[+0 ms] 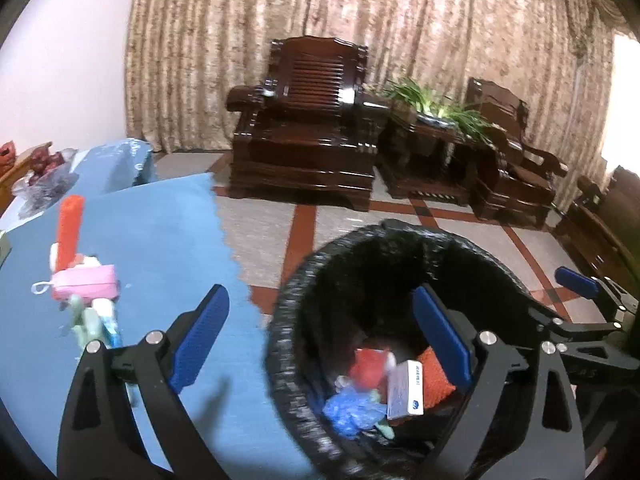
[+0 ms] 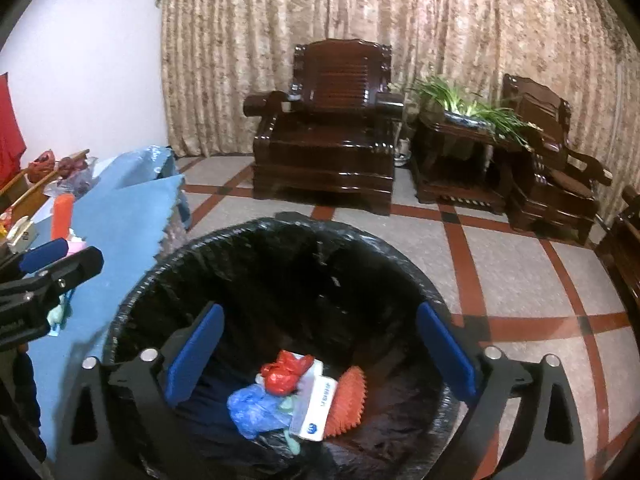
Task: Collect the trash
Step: 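Move both open grippers back over the table toward the remaining trash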
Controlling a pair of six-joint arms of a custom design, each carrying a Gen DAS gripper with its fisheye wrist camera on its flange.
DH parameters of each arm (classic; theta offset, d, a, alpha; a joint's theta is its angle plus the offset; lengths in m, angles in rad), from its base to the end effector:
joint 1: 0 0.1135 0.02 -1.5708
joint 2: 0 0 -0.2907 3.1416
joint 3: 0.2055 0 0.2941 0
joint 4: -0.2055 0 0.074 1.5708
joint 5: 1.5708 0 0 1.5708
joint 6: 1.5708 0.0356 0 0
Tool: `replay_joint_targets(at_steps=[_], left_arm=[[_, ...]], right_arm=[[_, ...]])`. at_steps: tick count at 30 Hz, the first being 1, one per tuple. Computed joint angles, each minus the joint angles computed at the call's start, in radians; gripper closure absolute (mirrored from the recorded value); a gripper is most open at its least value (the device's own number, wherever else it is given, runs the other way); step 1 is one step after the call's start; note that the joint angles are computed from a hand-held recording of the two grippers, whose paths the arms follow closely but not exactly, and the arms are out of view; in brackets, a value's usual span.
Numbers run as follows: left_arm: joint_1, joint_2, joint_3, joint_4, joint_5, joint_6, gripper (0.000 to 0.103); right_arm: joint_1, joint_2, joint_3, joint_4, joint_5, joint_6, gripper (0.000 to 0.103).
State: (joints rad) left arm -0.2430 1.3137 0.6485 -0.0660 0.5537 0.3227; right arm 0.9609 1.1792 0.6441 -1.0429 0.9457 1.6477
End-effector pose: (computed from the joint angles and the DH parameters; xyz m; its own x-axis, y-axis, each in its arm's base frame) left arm 0.2743 -0.0873 0.1945 -0.4293 0.3843 -0.8173 0.7600 0.6427 -0.0969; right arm 0.1306 0.1365 0.1922 -0.4376 0.3924 -0.8090 0.6082 0.7919 0.0551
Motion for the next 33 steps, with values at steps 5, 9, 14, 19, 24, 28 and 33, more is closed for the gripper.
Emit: replay_joint_targets(at_steps=[5,9,14,19,24,28,33], left_arm=[[0.137,0.008,0.035,-0.03,0.039,0.048,0.012],[0.242,0.028,0.068,-0.049,0.065,0.085,0.012],[0.377,0.088,0.13,-0.056,0.079,0.12,0.012],[0.491,0.182,0.209,-0.043,0.066,0.139,0.012],[0.556,0.282,0.288,-0.022,0.035,0.126,0.012],[0.585,0.361,0.353,0.01,0.008,0.102,0.012],[0.602,0.459,0.434,0.03,-0.023,0.074,0.012]], right_arm=[[-0.022,0.042,0.044,0.111,0.005,-0.127,0.006],[-0.046,0.091,0.081,0.23,-0.002,-0.255,0.006],[-0.076,0.172,0.132,0.414,-0.024,-0.436,0.006],[-0.113,0.278,0.207,0.585,-0.062,-0.602,0.006],[-0.165,0.412,0.307,0.759,-0.125,-0.777,0.006],[-0.196,0.53,0.41,0.851,-0.178,-0.872,0.006],[-0.221,0.684,0.557,0.908,-0.246,-0.952,0.006]])
